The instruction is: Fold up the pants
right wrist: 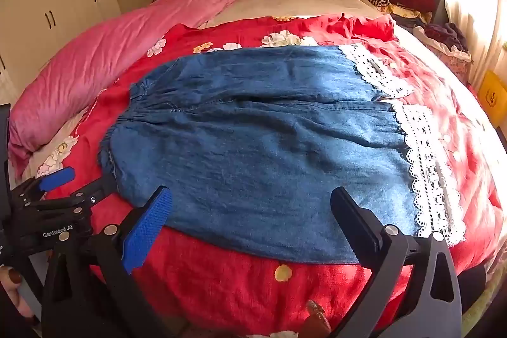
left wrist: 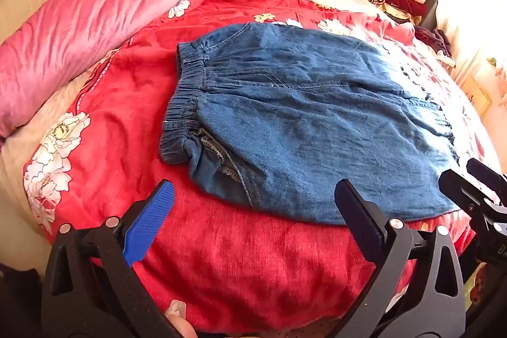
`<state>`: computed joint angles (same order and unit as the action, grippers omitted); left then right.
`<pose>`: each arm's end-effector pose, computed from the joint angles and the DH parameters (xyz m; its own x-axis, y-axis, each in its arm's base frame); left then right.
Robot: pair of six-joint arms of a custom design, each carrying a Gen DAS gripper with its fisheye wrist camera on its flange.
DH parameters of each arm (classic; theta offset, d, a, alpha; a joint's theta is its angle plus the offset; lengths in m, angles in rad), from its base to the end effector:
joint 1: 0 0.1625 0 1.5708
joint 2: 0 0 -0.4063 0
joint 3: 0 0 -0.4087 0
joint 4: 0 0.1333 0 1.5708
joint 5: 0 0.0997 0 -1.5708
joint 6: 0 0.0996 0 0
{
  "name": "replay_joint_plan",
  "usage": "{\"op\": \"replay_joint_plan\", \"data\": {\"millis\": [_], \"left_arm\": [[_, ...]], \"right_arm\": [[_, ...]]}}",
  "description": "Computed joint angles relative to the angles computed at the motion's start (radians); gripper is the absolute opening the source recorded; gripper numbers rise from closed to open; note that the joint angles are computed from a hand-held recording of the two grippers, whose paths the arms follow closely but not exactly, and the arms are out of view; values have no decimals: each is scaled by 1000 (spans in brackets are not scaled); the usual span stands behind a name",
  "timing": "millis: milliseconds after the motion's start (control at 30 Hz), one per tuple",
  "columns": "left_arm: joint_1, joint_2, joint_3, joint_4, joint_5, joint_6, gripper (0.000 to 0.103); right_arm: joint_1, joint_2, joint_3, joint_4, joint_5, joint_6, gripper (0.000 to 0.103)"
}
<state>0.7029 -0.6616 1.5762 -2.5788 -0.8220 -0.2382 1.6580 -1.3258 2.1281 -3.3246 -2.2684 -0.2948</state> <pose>-0.3858 -0.5904 0.0250 -0.6865 0.3514 -0.6366 0.6150 0.7476 -0.2506 0.1128 -0.4947 0.2997 -0.7594 0.2667 0.5934 -0.2834 0.6853 -0.6708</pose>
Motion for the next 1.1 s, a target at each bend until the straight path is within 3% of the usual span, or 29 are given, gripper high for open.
{"op": "replay_joint_plan", "data": {"millis": [1100], "left_arm": [[-2, 14, -18, 1, 3, 4, 95]], "right_arm": [[14, 21, -16, -35, -24, -47, 99]]}}
